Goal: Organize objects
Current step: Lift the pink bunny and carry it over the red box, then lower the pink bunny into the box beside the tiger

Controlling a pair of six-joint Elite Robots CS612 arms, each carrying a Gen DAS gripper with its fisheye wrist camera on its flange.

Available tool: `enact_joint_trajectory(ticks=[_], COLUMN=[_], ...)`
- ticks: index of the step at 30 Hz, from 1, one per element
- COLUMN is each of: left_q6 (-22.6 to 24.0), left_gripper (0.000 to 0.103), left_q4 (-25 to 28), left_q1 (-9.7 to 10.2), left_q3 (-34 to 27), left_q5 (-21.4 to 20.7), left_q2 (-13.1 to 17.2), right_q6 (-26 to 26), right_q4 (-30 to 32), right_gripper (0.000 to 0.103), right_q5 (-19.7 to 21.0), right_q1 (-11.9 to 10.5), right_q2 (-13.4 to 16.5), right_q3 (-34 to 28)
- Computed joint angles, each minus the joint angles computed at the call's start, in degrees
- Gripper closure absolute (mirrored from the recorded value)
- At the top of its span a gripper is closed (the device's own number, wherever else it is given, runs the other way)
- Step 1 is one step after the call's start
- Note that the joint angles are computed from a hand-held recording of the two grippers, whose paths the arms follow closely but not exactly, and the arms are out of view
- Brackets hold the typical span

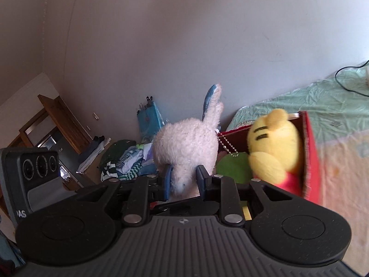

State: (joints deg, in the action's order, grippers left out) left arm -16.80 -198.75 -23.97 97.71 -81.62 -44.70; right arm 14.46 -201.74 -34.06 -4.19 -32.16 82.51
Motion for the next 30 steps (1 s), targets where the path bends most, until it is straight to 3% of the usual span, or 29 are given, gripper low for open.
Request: enact_joint_trajectory(ticks=[5,9,12,16,22,24,26,30], left_q6=[-0.18,-1.27,-0.71,0.56,2.21,1.88,0.55,0.44], left_gripper=[0.037,0.037,0.035,0.023,0.023,0.023,0.022,0.013], left_q4=[2.54,4.54,5.29,5.06,6.79,8.76,8.66,6.98], left_q1=[2.22,3.52,3.91,3.78,3.76,3.88,4.49,4.71], left_q3=[-1.98,-3.54,-4.0,-3.93,-5.71,-6.47,-6.18,-4.21], left_q5=[-1.51,-3.65,-4.81,-4.67,-3.34,-2.32,-4.45,-5.84], left_q2=[1.22,2.37,2.91,3.24,4.31,4.62,4.5,3.53], right_q6=[-0.03,-1.37,-2.26,-3.69,-0.86,2.9,4.71,5.38], right_q4=[3.38,5.09,5.07,6.09,9.09,8.78,7.44,4.76], right_gripper=[0.078,0.079,0.078,0.078,0.082,0.081,0.08,0.078], right_q5=[-4.75,-10.83,-14.13,-18.83,-26.52,-24.79,-23.68,-25.16], right_q1=[1.56,2.34,2.5,3.08,4.43,3.98,3.65,3.81], right_q2=[1.03,0.36,-0.34,-0.97,-0.18,-0.13,-0.42,-1.39], right_q3=[-2.21,-1.4,-0.08,0.78,-0.99,-0.65,0.39,2.47])
